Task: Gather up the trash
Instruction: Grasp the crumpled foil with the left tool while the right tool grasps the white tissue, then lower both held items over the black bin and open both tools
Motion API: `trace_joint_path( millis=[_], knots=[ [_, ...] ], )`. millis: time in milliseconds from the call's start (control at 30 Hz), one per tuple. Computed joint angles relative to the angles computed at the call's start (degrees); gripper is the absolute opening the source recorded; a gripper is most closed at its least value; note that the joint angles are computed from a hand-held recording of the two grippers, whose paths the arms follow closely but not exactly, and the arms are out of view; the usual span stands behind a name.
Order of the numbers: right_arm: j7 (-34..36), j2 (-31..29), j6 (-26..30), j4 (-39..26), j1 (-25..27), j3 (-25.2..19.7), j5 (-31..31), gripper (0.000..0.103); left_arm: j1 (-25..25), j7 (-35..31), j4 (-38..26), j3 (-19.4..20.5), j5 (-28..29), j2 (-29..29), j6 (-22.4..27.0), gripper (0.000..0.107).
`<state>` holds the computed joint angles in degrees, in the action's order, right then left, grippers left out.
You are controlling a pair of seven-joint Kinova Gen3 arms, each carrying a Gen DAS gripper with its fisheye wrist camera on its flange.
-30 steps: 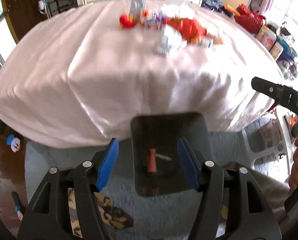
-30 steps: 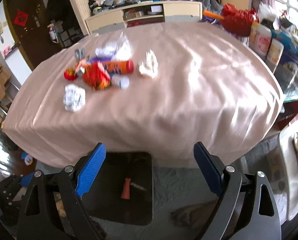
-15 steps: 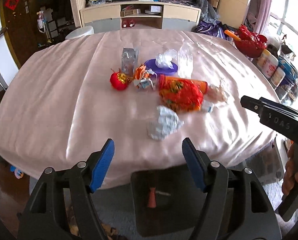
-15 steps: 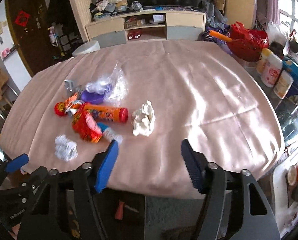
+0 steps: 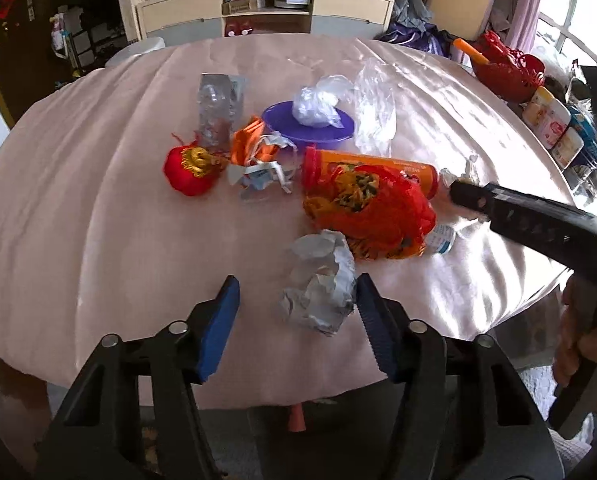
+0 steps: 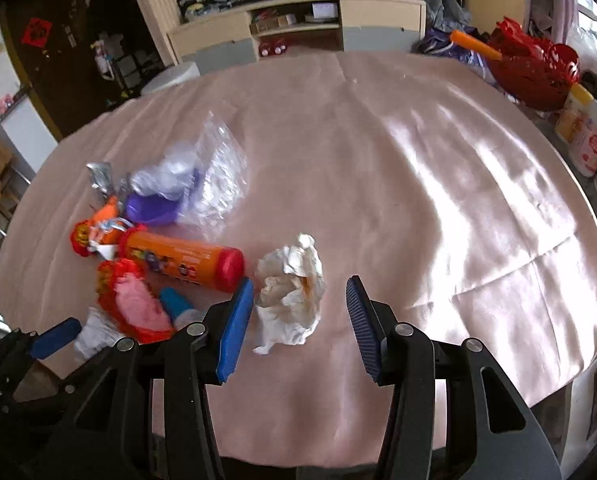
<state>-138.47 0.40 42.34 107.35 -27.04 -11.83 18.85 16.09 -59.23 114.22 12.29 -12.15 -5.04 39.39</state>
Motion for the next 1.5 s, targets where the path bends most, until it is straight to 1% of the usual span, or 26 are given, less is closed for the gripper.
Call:
trace_joint_path(
  millis=[33, 67, 100, 133, 167, 233, 333, 433, 533, 667, 767, 867, 933, 1100, 1200, 1233, 1300, 1367, 1500],
  knots=[
    [0.47, 0.32, -0.14, 0.21, 0.16, -0.11, -0.11, 0.04, 0.07, -0.58, 0.11, -0.15, 0.33, -0.07, -0.25, 0.044],
    [0.34, 0.03, -0.02, 0.47, -0.2, -0.15, 0.71, 0.036, 0.21, -1.78, 0.08, -0.4, 1.19, -0.16, -0.55, 0.034],
    [0.81, -0.04, 0.32, 0.39, -0.24, -0.2, 0.59, 0.025, 0.3, -3.08, 0.16, -0.71, 2.21, -0.28, -0.9, 0.03],
    [1.61, -0.53, 0.14, 0.65, -0.06, -0.08, -0.29, 0.022, 0.29, -3.79, 0.23, -0.81, 2.77, -0.45, -0.89, 0.022],
    [1.6, -0.94, 0.05, 0.95, 0.08, -0.02, -0.53, 0.02, 0.23, -4.24, 0.46, -0.84, 3.11, -0.72, -0.91, 0.02],
    [-0.62, -2.4, 0.11, 2.01, 0.03, -0.76, 0.88, 0.016, 0.0, -4.47, 1.49, -0.7, 3.39, -1.82, -1.6, 0.017],
    [-1.16, -5.68, -0.48, 3.9, 0.73, -1.47, 0.26, 0.015, -0.59, -3.4, 2.52, 0.11, 3.2, -3.99, -1.48, 0.016],
    [-1.29, -9.61, -0.42, 5.59, 1.74, -3.13, -0.39, 0.015, -1.24, -1.83, 3.14, 1.79, 2.2, -7.66, 0.27, 0.016],
    [0.43, -14.21, -0.15, 7.11, 2.41, -4.46, -3.51, 0.015, -2.0, -0.22, 3.9, 3.92, 1.69, -12.87, 3.07, 0.016],
    [-0.19, -19.38, 1.49, 8.2, 3.76, -8.61, -6.19, 0.016, -1.82, -1.31, 5.29, 4.33, 4.82, -18.41, 5.78, 0.016],
    [-0.39, -23.1, 2.41, 9.51, 4.19, -12.0, -8.61, 0.016, -2.13, -1.89, 7.12, 5.76, 6.76, -22.56, 7.84, 0.017],
    [0.07, -23.9, 2.86, 10.2, 4.62, -13.96, -10.73, 0.016, -2.77, -1.97, 8.43, 7.19, 8.67, -25.27, 9.6, 0.017],
    [-0.59, -23.96, 3.45, 10.89, 4.79, -16.23, -11.76, 0.016, -2.76, -2.14, 9.68, 7.44, 10.31, -26.91, 10.47, 0.017],
    [-4.58, -22.67, 3.9, 12.33, 5.56, -22.34, -11.29, 0.016, -2.75, -2.69, 12.2, 8.96, 13.37, -28.66, 11.14, 0.017],
    [-6.44, -21.6, 2.18, 14.21, 4.13, -22.52, -12.01, 0.016, -2.23, -2.61, 14.3, 9.59, 15.73, -28.62, 10.61, 0.017],
    [-6.82, -21.3, 1.55, 14.87, 3.44, -22.15, -12.48, 0.016, -1.34, -3.01, 15.34, 9.06, 17.18, -27.9, 9.82, 0.017],
    [-8.06, -19.96, 0.93, 15.46, 2.81, -22.48, -12.28, 0.016, -1.16, -2.74, 16.57, 9.71, 18.41, -26.69, 8.45, 0.017],
    [-10.34, -18.64, 1.32, 15.5, 2.47, -23.78, -10.89, 0.016, -1.24, -2.06, 17.61, 10.86, 18.72, -25.51, 7.31, 0.017],
    [-13.7, -17.25, 1.2, 16.13, 0.42, -23.21, -9.42, 0.016, -0.36, -1.66, 19.51, 10.8, 18.78, -23.52, 5.22, 0.017]
  ],
)
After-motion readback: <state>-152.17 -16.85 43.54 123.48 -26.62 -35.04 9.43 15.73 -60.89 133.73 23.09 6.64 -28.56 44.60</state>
